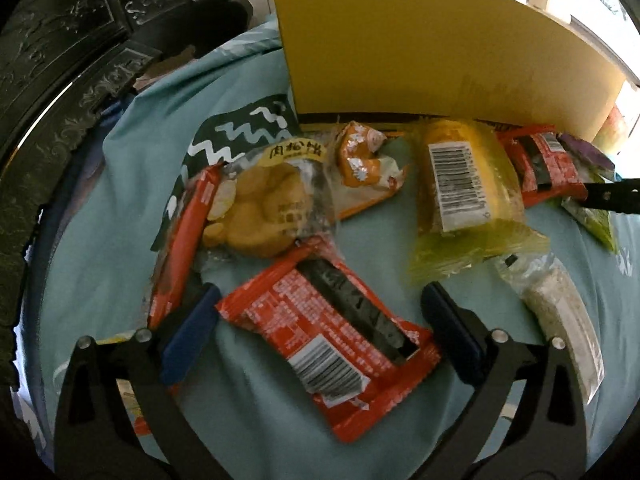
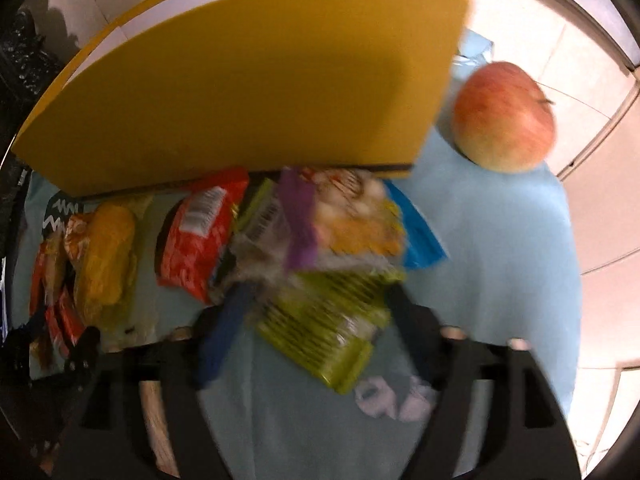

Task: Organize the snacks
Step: 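Grasp the red snack pack with the left gripper while the right grasps the green pack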

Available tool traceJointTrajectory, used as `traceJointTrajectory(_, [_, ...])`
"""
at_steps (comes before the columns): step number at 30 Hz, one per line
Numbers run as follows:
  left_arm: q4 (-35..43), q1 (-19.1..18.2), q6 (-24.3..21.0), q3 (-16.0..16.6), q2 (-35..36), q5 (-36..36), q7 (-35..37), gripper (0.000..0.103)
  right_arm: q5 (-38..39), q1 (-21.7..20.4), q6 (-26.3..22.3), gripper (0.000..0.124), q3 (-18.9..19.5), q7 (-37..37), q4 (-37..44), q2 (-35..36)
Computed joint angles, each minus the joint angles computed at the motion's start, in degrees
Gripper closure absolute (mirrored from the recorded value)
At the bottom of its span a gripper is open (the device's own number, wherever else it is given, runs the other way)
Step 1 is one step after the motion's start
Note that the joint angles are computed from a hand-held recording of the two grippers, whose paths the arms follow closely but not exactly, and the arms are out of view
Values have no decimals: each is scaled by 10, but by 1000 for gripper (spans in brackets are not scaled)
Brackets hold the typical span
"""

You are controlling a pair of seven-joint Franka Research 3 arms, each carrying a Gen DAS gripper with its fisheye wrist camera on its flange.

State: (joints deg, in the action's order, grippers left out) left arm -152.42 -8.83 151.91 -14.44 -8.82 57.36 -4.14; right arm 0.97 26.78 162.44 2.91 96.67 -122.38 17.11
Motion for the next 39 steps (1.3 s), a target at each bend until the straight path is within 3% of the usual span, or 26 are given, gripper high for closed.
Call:
traceJointTrajectory(1, [-4, 3, 9, 0, -2, 14, -17, 2, -56, 28, -10, 22, -25, 15, 7, 12])
traceJointTrajectory(3, [-12, 11, 34, 4, -2, 34, -42, 2, -129, 49, 31, 22, -44, 19, -11, 7])
traceJointTrajectory(5, [-20, 11, 50, 7, -10, 22, -34, 2, -55, 2, 10, 26, 3, -34, -8, 7])
traceJointTrajectory(7, [-27, 13, 64, 8, -15, 25, -14, 4, -30, -18, 16, 52, 22, -81, -17, -2])
traceJointTrajectory(9, [-35, 18, 76, 1, -29, 50, -14, 24, -12, -26, 20, 69, 31, -124, -34, -16])
traceJointTrajectory(10, [-40, 21, 84, -1, -36, 59, -16, 52, 9, -36, 27, 81, 43, -155, -50, -28])
traceJointTrajectory(12, [-53, 30, 132, 1, -52, 77, -25, 58, 73, -61, 32, 94, 68, -215, -72, -45])
traceJointTrajectory(13, [-55, 35, 140, -5, -57, 86, -34, 58, 137, -85, 31, 110, 95, -269, -85, -56])
traceJointTrajectory(17, [-67, 29, 140, -30, -95, 85, -41, 58, 330, -123, 23, 111, 143, -435, -129, -105])
traceJointTrajectory(18, [-72, 26, 140, -31, -103, 73, -33, 58, 364, -130, -8, 111, 148, -471, -131, -115])
traceJointTrajectory(19, [-77, 23, 141, -31, -108, 59, -24, 57, 357, -117, -8, 108, 141, -474, -141, -131])
traceJointTrajectory(20, [-80, 19, 145, -28, -108, 40, -9, 55, 324, -104, 15, 104, 134, -469, -153, -136])
traceJointTrajectory(21, [-82, 19, 139, -30, -108, 25, 2, 55, 283, -91, 33, 87, 124, -453, -159, -138])
traceJointTrajectory(22, [-83, 22, 134, -37, -109, 18, 2, 54, 207, -75, 58, 58, 106, -401, -162, -132])
traceJointTrajectory(23, [-82, 25, 130, -41, -105, 11, 3, 52, 108, -54, 82, 49, 74, -334, -161, -124])
traceJointTrajectory(25, [-84, 37, 136, -42, -99, 10, -1, 52, 33, -36, 95, 39, 42, -291, -132, -94])
traceJointTrajectory(27, [-82, 42, 133, -45, -94, 3, -3, 51, 63, -41, 63, 38, 49, -306, -87, -62])
traceJointTrajectory(30, [-73, 34, 119, -44, -78, -13, 25, 34, 38, -11, 52, 38, 27, -277, -44, -26])
traceJointTrajectory(33, [-69, 30, 108, -43, -67, -15, 30, 24, 7, 4, 95, 38, 28, -306, -26, 5])
traceJointTrajectory(35, [-70, 34, 110, -46, -66, -1, 12, 23, -45, 35, 111, 38, 4, -318, -23, 17])
traceJointTrajectory(37, [-70, 32, 109, -44, -66, 8, 10, 24, -24, 22, 94, 52, 23, -346, -20, 14])
traceJointTrajectory(39, [-74, 34, 113, -44, -73, 25, 2, 41, -18, 21, 43, 71, 23, -338, -2, 8])
